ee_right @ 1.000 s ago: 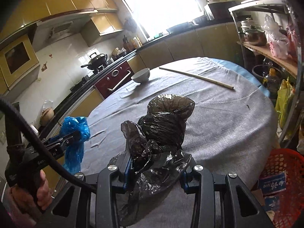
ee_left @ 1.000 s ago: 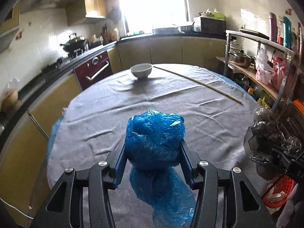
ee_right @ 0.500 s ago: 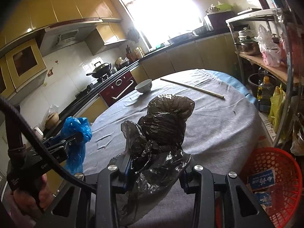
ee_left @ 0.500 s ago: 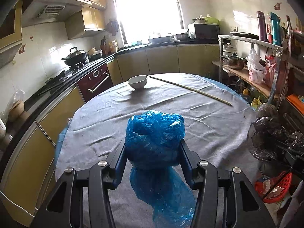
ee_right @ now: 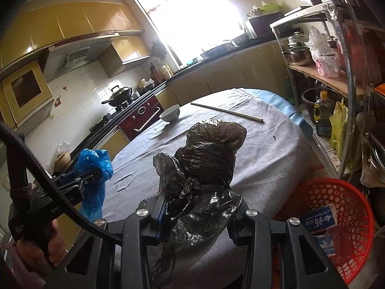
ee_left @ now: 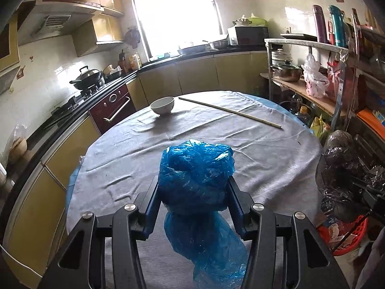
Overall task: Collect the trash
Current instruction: 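Carry the black bag and blue bag toward the red basket beside the shelf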
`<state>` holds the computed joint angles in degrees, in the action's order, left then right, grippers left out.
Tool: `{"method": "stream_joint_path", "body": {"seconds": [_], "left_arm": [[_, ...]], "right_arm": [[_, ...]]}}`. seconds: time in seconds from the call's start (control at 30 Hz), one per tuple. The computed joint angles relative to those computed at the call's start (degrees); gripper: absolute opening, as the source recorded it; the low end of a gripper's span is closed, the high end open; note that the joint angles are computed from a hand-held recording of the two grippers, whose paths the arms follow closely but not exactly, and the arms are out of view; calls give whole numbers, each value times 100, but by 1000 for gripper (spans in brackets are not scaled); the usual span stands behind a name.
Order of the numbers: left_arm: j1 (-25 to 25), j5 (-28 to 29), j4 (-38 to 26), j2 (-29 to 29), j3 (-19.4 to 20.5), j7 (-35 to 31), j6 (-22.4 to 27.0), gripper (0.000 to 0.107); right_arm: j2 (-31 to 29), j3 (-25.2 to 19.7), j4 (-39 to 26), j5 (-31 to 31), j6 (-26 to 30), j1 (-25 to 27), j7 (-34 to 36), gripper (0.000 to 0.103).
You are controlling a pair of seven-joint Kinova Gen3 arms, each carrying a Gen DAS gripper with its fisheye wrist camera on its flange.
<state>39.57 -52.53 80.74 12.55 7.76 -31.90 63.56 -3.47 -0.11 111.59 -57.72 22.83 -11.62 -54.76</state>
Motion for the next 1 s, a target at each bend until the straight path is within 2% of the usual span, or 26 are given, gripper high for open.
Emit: {"method": "stream_joint_path", "body": {"seconds": [0.47,1.0], "left_arm": [[313,-46,-352,270,-47,-203,163,54],[388,21,-371,281,-99,-303,129,54]], "right_arm": [[-154,265,187,-212,167,104,148,42],[-147,244,199,-263,220,215,187,42]]}}
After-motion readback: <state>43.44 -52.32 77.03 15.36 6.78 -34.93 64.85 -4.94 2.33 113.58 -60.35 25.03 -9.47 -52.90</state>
